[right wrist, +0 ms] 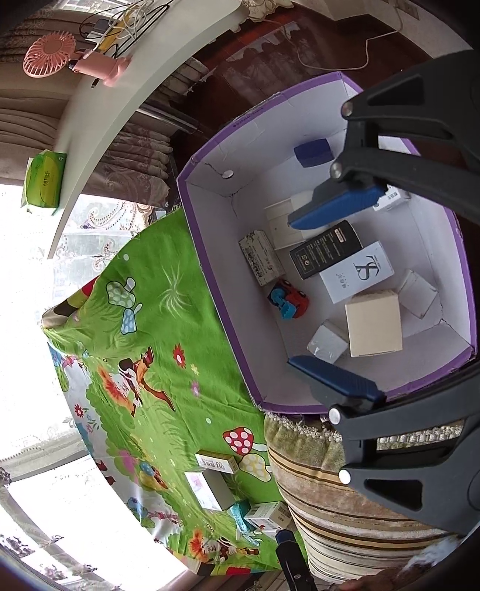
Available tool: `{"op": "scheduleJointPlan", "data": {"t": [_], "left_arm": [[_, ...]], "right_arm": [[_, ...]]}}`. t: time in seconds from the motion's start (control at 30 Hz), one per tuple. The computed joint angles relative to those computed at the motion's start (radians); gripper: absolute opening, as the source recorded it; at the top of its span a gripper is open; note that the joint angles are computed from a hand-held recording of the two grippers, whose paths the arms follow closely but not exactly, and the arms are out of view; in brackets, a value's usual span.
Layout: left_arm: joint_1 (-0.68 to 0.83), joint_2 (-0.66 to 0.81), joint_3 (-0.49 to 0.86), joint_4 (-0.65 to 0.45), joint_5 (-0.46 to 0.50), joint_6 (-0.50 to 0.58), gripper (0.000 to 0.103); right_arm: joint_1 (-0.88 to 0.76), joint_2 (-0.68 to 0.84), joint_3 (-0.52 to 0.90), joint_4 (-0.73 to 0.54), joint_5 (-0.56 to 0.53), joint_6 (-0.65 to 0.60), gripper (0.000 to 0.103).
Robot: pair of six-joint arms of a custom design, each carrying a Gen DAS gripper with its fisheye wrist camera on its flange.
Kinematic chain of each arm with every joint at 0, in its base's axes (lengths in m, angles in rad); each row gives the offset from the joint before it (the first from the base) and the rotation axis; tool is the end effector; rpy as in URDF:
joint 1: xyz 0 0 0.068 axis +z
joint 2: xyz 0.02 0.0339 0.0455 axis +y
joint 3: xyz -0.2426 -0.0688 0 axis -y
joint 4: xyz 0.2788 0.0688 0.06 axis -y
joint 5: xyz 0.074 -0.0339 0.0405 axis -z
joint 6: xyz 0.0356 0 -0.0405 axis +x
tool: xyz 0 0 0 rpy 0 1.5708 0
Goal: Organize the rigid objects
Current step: 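Open both tools to drop the held boxes into the purple box, then bring both open tools back over the remaining boxes on the bed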
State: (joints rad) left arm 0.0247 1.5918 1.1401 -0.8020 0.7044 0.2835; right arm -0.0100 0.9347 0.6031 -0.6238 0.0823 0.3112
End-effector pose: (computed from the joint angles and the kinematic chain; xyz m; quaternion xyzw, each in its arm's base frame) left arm 0.3341 -0.0148 0.1922 0.1736 0.9121 -0.3139 0.1987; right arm 0.2222 -0.0051 0.1852 0.1646 0.9380 0.0066 0.3051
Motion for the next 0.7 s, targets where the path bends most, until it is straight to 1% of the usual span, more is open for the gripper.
{"op": "scheduleJointPlan", "data": {"t": [0.2, 0.43, 0.57, 0.7], "left_arm": [[0.141, 0.027, 0.032, 0.004, -0.012, 0.027, 0.059], [0.282, 0.107, 0.093, -0.017, -0.023, 0.064, 0.059], [0.336, 0.147, 0.134, -0.034, -0.054, 0.117, 0.059], [0.366, 0.196, 0.182, -0.045, -0.104, 0.168, 0.059]], "right_arm": [[0.105, 0.069, 0.033, 0.026, 0.017, 0.037, 0.077], [0.206, 0.161, 0.088, 0.055, 0.029, 0.069, 0.077], [0.272, 0.226, 0.131, 0.073, 0.04, 0.078, 0.077], [0.33, 0.293, 0.173, 0.093, 0.04, 0.087, 0.077]]}}
